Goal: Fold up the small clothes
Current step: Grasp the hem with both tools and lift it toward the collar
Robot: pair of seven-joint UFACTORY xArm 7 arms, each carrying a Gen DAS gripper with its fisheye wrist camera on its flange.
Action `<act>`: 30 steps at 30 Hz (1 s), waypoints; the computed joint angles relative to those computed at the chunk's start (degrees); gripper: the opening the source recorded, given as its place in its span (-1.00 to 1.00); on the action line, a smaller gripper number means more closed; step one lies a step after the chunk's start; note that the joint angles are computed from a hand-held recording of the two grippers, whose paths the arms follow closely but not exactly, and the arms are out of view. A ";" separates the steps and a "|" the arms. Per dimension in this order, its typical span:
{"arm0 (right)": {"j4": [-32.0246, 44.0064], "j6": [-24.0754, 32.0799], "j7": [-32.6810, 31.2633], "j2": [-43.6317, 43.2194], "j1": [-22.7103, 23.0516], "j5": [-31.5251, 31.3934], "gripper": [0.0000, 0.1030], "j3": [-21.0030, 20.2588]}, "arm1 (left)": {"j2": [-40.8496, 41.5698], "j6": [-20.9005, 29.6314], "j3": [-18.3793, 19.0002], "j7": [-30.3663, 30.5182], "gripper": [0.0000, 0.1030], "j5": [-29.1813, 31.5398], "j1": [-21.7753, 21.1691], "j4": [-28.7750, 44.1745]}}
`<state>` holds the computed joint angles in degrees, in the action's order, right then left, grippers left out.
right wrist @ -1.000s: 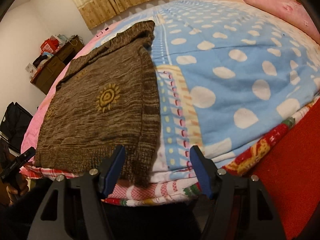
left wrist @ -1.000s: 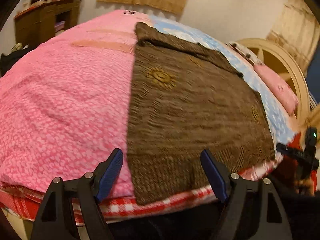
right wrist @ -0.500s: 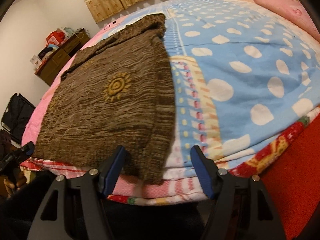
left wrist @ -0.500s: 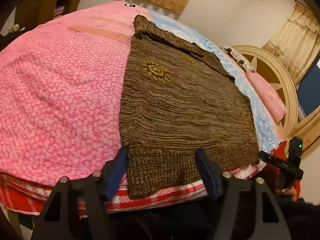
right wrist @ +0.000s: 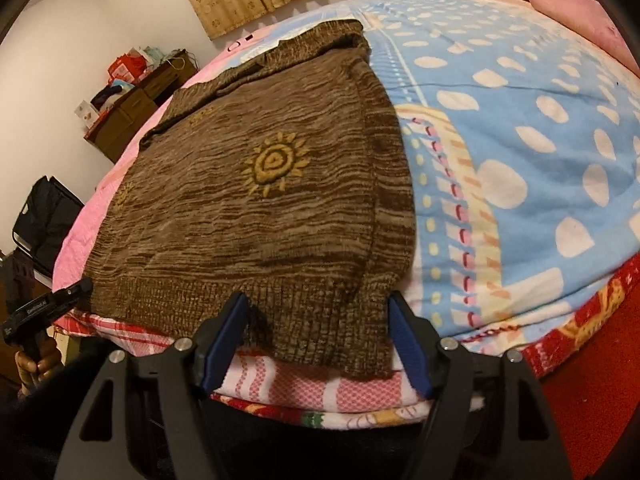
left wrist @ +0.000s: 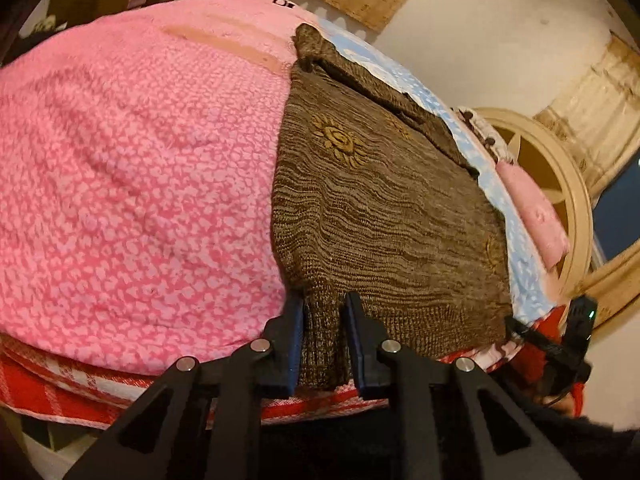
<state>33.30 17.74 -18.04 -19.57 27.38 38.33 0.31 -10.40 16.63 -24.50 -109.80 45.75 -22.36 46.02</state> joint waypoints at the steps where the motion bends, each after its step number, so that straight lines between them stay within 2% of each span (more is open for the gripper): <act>1: -0.51 -0.86 2.08 -0.14 -2.84 -3.12 -0.02 2.84 | -0.26 0.45 -0.17 -0.34 -0.61 0.13 -0.01 -0.08; 2: -0.44 -0.68 4.80 -0.12 -5.62 -7.27 -0.50 5.43 | -0.14 2.88 -0.51 0.43 -0.77 -0.44 -0.41 0.83; 3: -0.37 -0.40 5.11 -0.02 -6.10 -9.02 -0.58 5.61 | 0.00 4.78 -0.42 2.00 -0.79 -1.47 -1.13 1.52; 4: 0.02 0.68 4.29 -0.16 -4.24 -8.37 -0.64 3.40 | 0.50 6.30 -0.23 3.83 -0.80 -2.48 -1.88 2.59; 5: 0.65 2.42 2.06 -0.39 -0.34 -5.32 -0.67 -1.21 | 0.71 7.27 -0.03 4.82 -0.81 -2.86 -2.41 3.32; 9: 2.36 7.73 -8.12 -1.46 3.17 10.10 -0.71 -7.79 | -0.69 7.37 0.37 4.65 -0.81 -1.32 -2.80 4.60; 13: 4.28 13.87 -15.65 -3.61 3.73 23.22 -0.71 -12.02 | -2.72 6.95 0.02 5.56 -0.82 0.53 -1.29 6.28; 16: 7.01 16.74 -18.79 -3.77 2.92 28.12 -0.71 -12.37 | -1.38 8.61 0.21 10.31 -0.82 0.20 -0.77 10.37; 20: 12.62 20.48 -21.94 -0.32 1.88 34.31 -0.71 -12.39 | 2.15 8.06 1.89 14.33 -0.82 0.61 -0.16 15.63; 26: 22.67 23.46 -22.24 7.49 -1.79 37.61 -0.71 -10.18 | 7.67 8.31 6.99 19.88 -0.82 -3.08 -1.09 22.91; 30: 28.42 24.33 -21.73 12.48 -4.78 40.51 -0.71 -8.66 | 11.32 8.39 10.40 20.94 -0.82 -5.05 -1.57 27.06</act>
